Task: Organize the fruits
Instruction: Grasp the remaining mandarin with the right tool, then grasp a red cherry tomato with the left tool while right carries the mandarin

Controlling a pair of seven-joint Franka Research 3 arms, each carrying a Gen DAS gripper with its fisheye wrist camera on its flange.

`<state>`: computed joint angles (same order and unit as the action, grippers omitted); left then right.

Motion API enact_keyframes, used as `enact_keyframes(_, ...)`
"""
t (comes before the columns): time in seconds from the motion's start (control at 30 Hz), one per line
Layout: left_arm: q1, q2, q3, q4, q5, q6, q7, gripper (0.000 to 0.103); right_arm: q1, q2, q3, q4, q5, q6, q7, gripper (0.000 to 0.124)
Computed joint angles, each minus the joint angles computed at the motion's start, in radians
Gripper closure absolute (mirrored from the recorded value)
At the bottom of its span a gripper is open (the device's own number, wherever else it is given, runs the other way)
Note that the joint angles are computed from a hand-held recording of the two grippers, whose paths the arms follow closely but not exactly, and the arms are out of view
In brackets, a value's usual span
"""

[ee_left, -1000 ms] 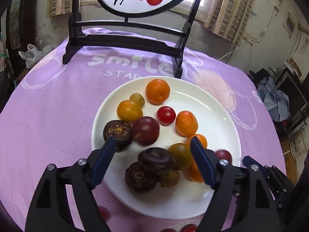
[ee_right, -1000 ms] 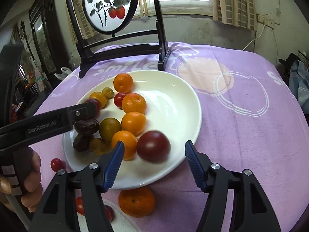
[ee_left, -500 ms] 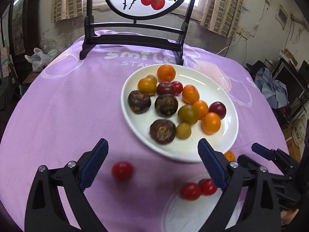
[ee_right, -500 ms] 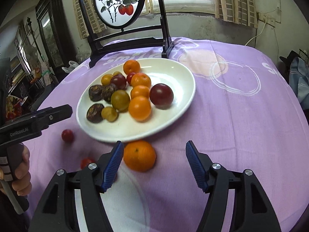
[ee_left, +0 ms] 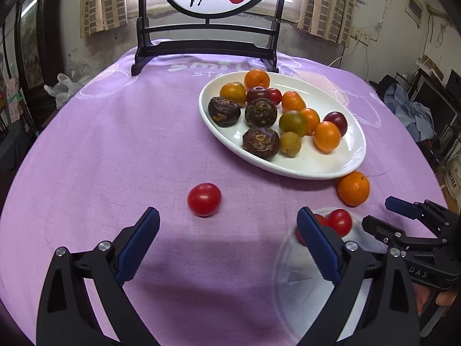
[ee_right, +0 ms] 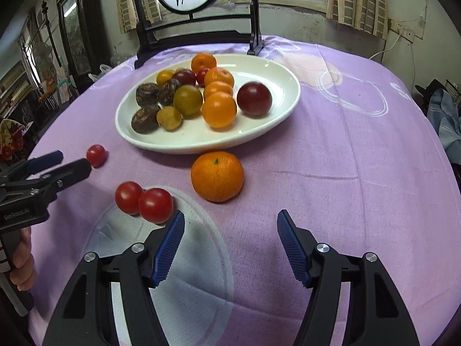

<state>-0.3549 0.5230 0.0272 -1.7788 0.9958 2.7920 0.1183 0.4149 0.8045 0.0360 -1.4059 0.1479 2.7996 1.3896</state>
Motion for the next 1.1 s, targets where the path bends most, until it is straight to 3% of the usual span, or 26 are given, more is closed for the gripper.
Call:
enact_keyframes(0.1,-0.006,-0.009,0.016,-0.009,0.034,-0.002,-0.026,0.009,0.024,0.047,-0.031,0.073,-0.021,-0.056,0.039,0.056)
enact_keyframes(0.27,0.050,-0.004,-0.024,-0.024,-0.069,0.051,0.053,0.009,0.044,0.149,-0.048,0.251,-0.054,-0.130,0.090,0.056)
enact_keyframes(0.4,0.017,0.002,0.003,-0.011,-0.061,0.018,0.059,0.009,0.035,0.222,-0.026,0.383,-0.069,-0.183,0.075,0.080)
enact_keyframes(0.43,0.016,0.004,0.003,-0.008,-0.062,0.012,0.062,0.009,0.043,0.222,-0.036,0.385,-0.075,-0.184,0.086,0.080)
enact_keyframes(0.53,0.027,0.012,-0.007,-0.004,-0.087,0.008,0.083,0.009,0.046,0.185,-0.038,0.316,-0.078,-0.138,0.092,0.080)
enact_keyframes(0.8,0.011,0.024,0.008,0.010,-0.092,-0.014,0.093,0.009,-0.033,0.002,0.031,0.006,0.017,0.033,0.021,0.080)
enact_keyframes(1.0,0.012,0.054,0.005,0.042,-0.088,-0.047,0.104,0.010,-0.099,-0.047,0.110,-0.075,0.106,0.061,-0.074,0.080)
enact_keyframes(1.1,0.016,0.078,0.002,0.067,-0.095,-0.050,0.131,0.024,-0.104,-0.059,0.128,-0.093,0.130,0.074,-0.128,0.080)
